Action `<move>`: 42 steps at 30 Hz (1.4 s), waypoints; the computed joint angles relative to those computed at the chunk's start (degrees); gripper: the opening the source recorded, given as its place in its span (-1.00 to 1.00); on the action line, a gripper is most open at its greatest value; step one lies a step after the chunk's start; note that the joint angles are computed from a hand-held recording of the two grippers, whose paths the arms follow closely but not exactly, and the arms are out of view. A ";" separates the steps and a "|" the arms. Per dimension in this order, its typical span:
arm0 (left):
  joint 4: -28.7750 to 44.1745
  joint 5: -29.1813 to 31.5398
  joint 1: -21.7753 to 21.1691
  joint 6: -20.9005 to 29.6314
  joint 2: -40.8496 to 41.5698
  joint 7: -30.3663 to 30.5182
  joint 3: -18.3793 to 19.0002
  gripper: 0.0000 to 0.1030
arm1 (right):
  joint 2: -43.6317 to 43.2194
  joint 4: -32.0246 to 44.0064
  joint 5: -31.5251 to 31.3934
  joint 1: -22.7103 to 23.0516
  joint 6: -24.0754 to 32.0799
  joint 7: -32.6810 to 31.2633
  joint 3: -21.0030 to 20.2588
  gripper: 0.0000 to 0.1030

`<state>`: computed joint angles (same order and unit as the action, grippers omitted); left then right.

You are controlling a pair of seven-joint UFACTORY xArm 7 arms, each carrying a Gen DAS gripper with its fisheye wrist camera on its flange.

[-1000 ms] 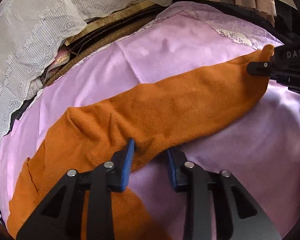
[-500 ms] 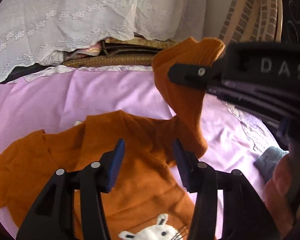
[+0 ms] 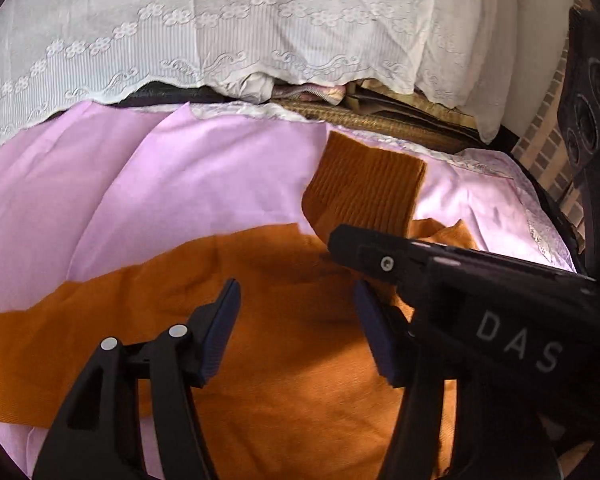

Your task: Fold small clothes

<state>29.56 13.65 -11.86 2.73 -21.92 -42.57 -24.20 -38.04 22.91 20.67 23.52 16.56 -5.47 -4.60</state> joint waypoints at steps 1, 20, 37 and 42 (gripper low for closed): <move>-0.43 -1.01 -1.55 0.91 0.70 0.89 2.08 0.28 | 1.81 0.31 -0.02 0.60 0.24 -0.11 0.07 -0.82; 1.09 -2.47 -0.76 3.27 -2.14 1.88 0.41 0.73 | -11.00 -4.75 0.05 -11.37 4.76 -11.38 -13.08 -0.45; -0.93 1.39 -4.12 8.84 0.64 -5.69 4.47 0.91 | -16.10 -10.33 11.96 -15.76 6.43 -21.84 -14.98 0.00; 0.38 3.65 -3.37 12.01 2.52 -6.17 3.48 0.92 | -10.32 -13.97 5.49 -16.08 0.63 -19.38 -8.37 0.20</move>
